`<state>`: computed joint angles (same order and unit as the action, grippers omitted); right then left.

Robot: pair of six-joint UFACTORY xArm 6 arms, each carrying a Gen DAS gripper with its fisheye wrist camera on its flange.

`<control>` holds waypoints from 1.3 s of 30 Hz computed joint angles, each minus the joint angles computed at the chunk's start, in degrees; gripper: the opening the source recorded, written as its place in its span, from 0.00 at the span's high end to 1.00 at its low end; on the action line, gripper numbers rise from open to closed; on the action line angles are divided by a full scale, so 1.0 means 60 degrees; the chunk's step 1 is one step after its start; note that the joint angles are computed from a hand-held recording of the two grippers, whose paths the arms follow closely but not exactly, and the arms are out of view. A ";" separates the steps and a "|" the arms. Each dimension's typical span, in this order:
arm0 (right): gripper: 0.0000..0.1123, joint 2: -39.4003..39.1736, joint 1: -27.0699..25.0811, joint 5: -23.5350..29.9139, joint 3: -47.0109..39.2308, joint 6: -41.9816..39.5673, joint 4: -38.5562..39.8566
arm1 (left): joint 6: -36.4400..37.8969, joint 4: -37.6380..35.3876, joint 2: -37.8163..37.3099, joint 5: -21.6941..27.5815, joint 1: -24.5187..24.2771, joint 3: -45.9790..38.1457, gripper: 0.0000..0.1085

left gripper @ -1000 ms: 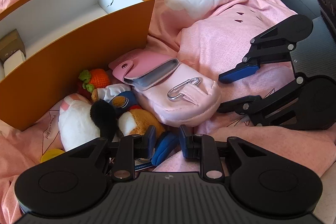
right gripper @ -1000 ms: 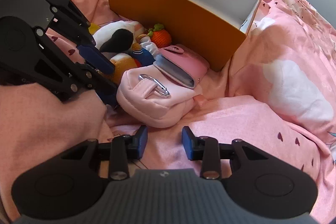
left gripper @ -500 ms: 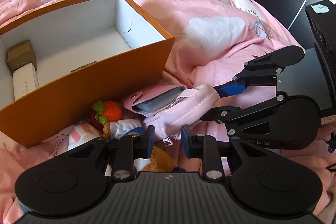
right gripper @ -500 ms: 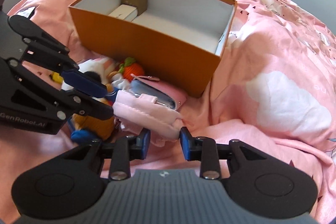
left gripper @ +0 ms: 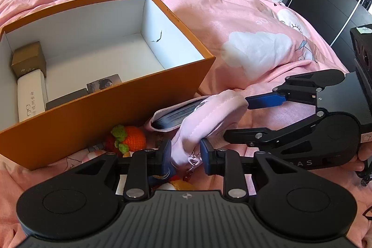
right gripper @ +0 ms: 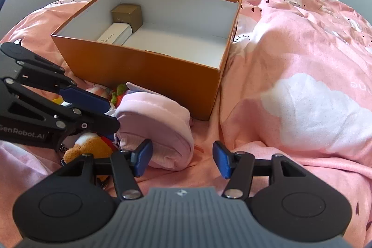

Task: Organize objects
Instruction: 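Grasp the small pink backpack with the right tool while the left tool grasps the pink wallet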

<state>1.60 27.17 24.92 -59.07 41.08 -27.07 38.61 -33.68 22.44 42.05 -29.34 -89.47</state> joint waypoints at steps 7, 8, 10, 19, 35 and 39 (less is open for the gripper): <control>0.48 -0.0271 0.0026 -0.0219 0.0231 -0.1580 0.1062 | -0.0083 0.0012 0.0317 0.0485 0.0079 -0.0462 0.70; 0.48 -0.0158 0.0030 -0.0285 0.0173 -0.1433 0.0866 | -0.0105 -0.0016 0.0352 0.0560 0.0104 -0.0529 0.70; 0.48 0.0152 0.0027 -0.0354 -0.0011 -0.1338 0.0808 | -0.0169 -0.0032 0.0373 0.0588 0.0128 -0.0570 0.70; 0.70 0.0677 -0.0106 -0.0814 -0.0250 -0.0920 0.0671 | 0.0126 0.0022 0.0287 0.0389 0.0160 -0.0487 0.70; 0.78 -0.0149 -0.0465 0.0504 0.0043 0.1811 -0.1293 | 0.0773 0.1729 0.0679 -0.1824 -0.0387 -0.0123 0.60; 0.76 0.0038 -0.0579 0.0342 -0.0015 0.1768 -0.1214 | 0.0954 0.1851 0.0957 -0.2211 -0.0432 -0.0238 0.53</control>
